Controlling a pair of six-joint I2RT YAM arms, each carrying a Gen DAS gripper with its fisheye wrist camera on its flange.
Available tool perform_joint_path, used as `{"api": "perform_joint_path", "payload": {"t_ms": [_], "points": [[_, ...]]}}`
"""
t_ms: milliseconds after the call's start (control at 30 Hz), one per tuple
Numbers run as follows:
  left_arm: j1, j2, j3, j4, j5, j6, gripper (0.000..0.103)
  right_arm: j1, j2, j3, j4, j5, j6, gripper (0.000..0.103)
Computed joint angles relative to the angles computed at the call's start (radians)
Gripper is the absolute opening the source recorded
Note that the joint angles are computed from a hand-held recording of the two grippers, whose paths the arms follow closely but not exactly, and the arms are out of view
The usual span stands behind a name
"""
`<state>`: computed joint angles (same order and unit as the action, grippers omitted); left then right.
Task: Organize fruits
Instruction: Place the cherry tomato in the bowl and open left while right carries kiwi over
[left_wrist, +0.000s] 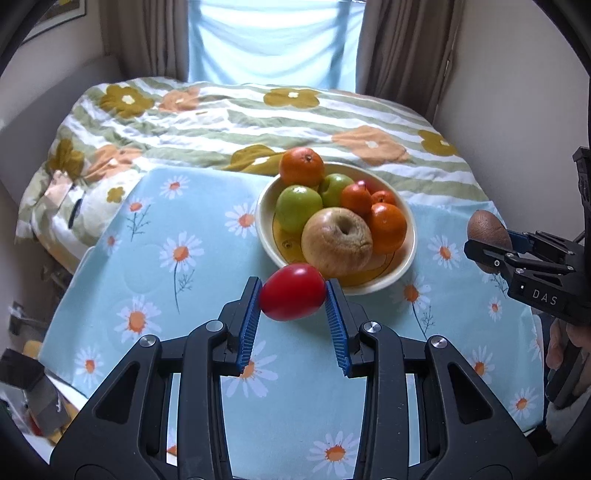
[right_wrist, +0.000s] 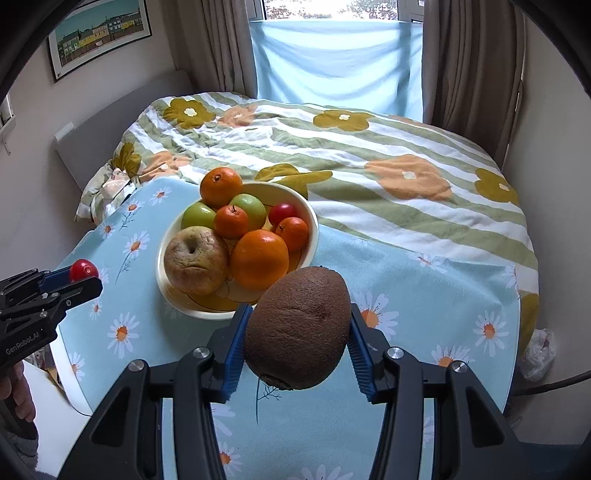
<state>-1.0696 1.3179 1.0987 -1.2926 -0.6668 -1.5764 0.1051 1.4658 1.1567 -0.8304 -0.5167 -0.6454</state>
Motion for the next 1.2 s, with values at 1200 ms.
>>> {"api": "perform_joint_path", "payload": {"t_ms": [1200], "points": [[0.708,-0.187,-0.307,0.642,0.489,1.188,0.04,0.334,0.017,0.047,0.163,0.279,0.606,0.046]]}}
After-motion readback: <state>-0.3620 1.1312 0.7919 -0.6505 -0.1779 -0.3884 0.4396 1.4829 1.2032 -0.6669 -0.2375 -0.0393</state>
